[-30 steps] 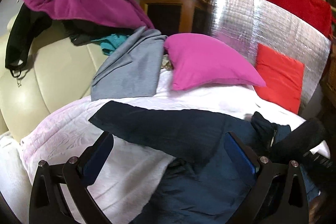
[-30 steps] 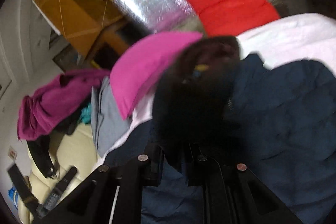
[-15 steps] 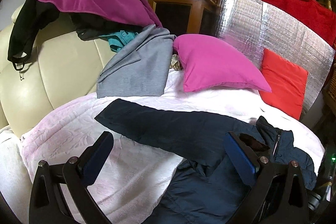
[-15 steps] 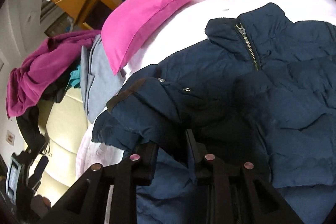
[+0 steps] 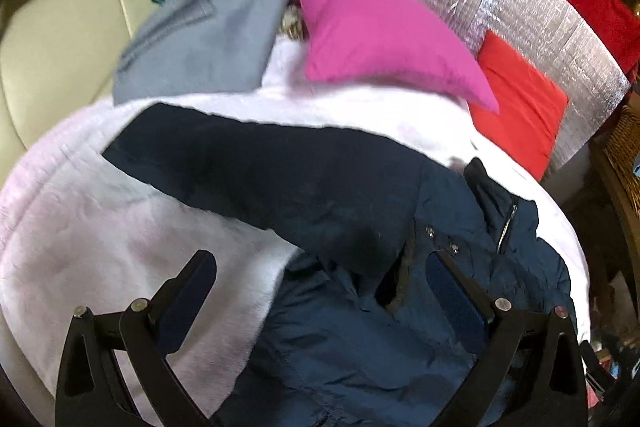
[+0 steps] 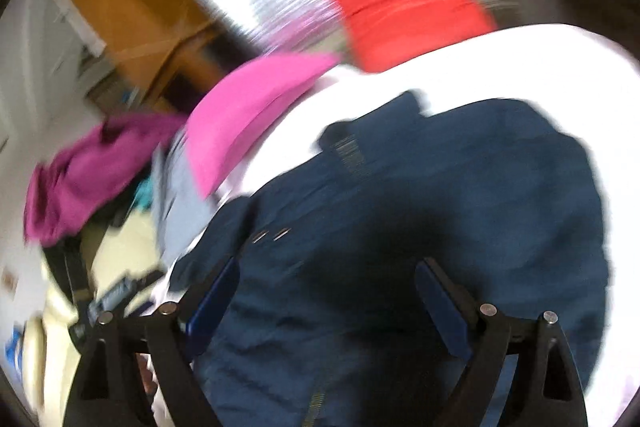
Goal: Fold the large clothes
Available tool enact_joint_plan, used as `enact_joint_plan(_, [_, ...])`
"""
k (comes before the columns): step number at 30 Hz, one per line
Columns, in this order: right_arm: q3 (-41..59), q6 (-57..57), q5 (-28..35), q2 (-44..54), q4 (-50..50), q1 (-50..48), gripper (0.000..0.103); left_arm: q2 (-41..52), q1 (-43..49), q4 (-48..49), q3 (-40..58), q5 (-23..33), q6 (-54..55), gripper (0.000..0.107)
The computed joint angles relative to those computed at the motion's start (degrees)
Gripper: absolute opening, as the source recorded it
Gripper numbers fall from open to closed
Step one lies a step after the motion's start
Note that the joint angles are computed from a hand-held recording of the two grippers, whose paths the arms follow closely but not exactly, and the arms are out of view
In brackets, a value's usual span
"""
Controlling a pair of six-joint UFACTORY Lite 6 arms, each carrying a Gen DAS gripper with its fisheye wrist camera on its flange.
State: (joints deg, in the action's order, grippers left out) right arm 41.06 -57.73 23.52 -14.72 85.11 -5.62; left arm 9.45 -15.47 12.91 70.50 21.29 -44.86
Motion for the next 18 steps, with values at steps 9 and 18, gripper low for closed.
enact_joint_plan(9, [-2.32, -2.95, 3.31, 7.1, 0.95, -20.83, 0.091, 7.6, -0.67, -6.4, 6.4, 0.96, 7.04, 0.054])
enact_joint_plan(18, [2.85, -0.41, -2.37, 17.73, -2.41, -14.35, 0.069, 9.4, 0.97, -16.83, 7.9, 0.82, 15.43, 0.068])
